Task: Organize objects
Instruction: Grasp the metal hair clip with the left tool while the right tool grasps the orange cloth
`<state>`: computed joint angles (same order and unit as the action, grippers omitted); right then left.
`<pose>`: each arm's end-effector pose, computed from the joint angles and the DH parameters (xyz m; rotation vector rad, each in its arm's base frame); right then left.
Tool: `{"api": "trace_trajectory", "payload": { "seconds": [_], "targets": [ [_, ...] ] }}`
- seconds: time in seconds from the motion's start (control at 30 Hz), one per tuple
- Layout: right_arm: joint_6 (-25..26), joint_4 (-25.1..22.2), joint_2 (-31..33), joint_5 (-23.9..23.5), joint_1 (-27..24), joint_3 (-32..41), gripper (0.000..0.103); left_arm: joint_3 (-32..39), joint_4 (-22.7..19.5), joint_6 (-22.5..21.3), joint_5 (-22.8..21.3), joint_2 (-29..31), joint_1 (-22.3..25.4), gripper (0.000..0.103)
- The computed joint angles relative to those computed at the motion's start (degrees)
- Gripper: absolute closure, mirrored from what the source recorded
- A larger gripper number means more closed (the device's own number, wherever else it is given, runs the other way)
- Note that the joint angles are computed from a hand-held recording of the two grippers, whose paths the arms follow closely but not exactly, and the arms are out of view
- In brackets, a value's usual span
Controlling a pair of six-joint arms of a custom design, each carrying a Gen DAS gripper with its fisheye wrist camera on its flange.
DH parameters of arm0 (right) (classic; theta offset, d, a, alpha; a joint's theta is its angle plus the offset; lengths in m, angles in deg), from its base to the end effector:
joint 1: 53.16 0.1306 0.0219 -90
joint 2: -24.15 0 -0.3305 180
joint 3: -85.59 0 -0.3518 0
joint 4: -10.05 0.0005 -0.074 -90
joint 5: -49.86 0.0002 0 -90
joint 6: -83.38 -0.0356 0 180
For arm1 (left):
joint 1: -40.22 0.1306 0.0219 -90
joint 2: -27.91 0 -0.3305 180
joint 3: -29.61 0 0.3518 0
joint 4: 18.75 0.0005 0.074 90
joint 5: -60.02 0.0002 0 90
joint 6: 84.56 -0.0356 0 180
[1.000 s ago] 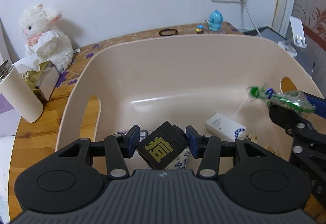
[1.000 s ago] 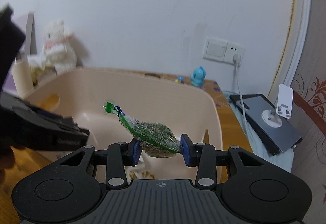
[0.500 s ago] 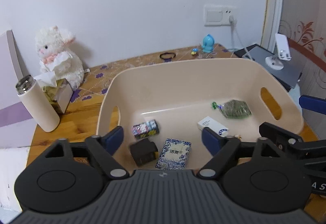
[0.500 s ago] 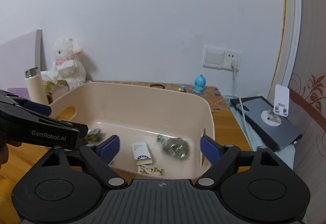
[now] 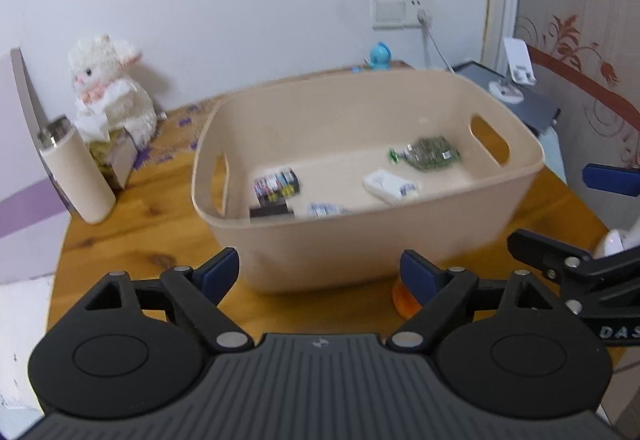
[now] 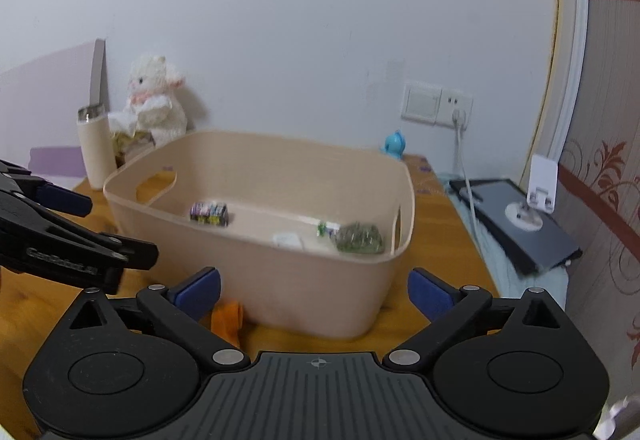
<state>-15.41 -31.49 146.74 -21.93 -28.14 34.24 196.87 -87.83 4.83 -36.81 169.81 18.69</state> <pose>0.5825 0.2591 0.3835 -0.1276 2.1510 -0.0075 0.6328 -0.2456 0.4095 0.3885 2.2948 -0.0440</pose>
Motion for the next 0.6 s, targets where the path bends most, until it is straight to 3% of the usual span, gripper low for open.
{"api": "trace_trajectory", "payload": {
  "seconds": [0.17,0.4,0.6],
  "targets": [
    [-0.94,-1.06,0.12,-1.53,0.18,-2.12,0.001,-12.61,3.55,0.12,1.06,-5.46,0.57,0.015],
    [-0.63,-2.48,1.63,-3.65,0.53,-2.26,0.001,-19.61,4.84,-1.55,4.13,-7.13,1.64,0.015],
    [-1.79,-4.57,4.57,-6.2,0.44,0.76,0.001,-21.04,5.58,-2.92,6.81,-5.83,2.05,0.015]
  ]
}}
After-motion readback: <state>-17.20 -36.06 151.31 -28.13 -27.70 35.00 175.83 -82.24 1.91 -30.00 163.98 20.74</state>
